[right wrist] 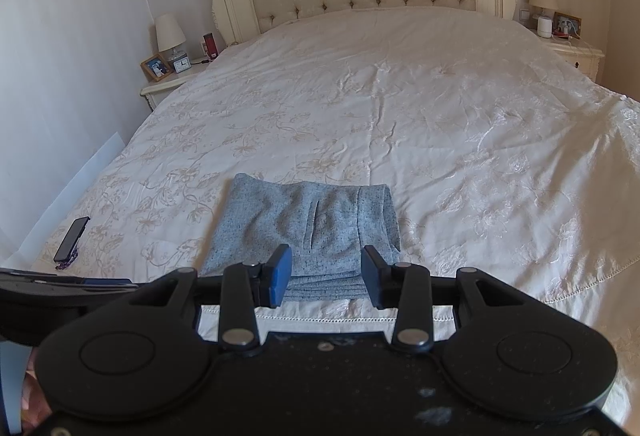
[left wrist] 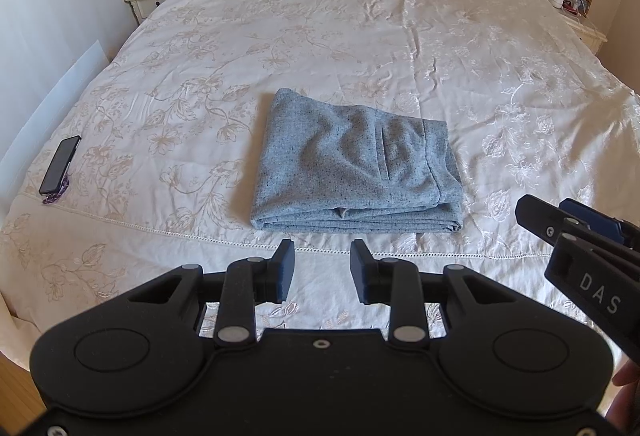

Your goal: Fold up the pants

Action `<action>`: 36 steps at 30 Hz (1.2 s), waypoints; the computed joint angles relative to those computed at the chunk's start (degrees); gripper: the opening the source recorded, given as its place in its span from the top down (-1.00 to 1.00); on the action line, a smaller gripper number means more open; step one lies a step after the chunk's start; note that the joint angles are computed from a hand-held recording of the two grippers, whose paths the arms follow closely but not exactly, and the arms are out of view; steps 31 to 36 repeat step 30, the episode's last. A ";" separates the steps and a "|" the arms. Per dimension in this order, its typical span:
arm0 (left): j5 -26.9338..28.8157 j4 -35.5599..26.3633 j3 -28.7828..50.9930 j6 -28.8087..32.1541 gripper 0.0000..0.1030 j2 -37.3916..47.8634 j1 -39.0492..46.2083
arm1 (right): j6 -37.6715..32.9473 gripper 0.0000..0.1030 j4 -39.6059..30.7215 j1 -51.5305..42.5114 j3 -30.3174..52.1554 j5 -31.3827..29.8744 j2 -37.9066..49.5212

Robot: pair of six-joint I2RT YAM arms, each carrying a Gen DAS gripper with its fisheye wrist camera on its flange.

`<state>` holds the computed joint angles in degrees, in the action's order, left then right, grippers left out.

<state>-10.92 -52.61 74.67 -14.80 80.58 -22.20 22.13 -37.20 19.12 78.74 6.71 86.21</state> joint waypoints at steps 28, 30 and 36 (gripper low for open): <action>-0.96 0.04 2.49 -0.11 0.20 4.84 -0.76 | 0.21 0.20 -1.94 -1.58 3.64 -0.97 5.30; -0.26 0.75 2.32 0.49 0.20 4.89 -0.18 | 0.53 0.20 -1.93 -1.42 4.01 -0.60 5.92; -0.26 0.75 2.32 0.49 0.20 4.89 -0.18 | 0.53 0.20 -1.93 -1.42 4.01 -0.60 5.92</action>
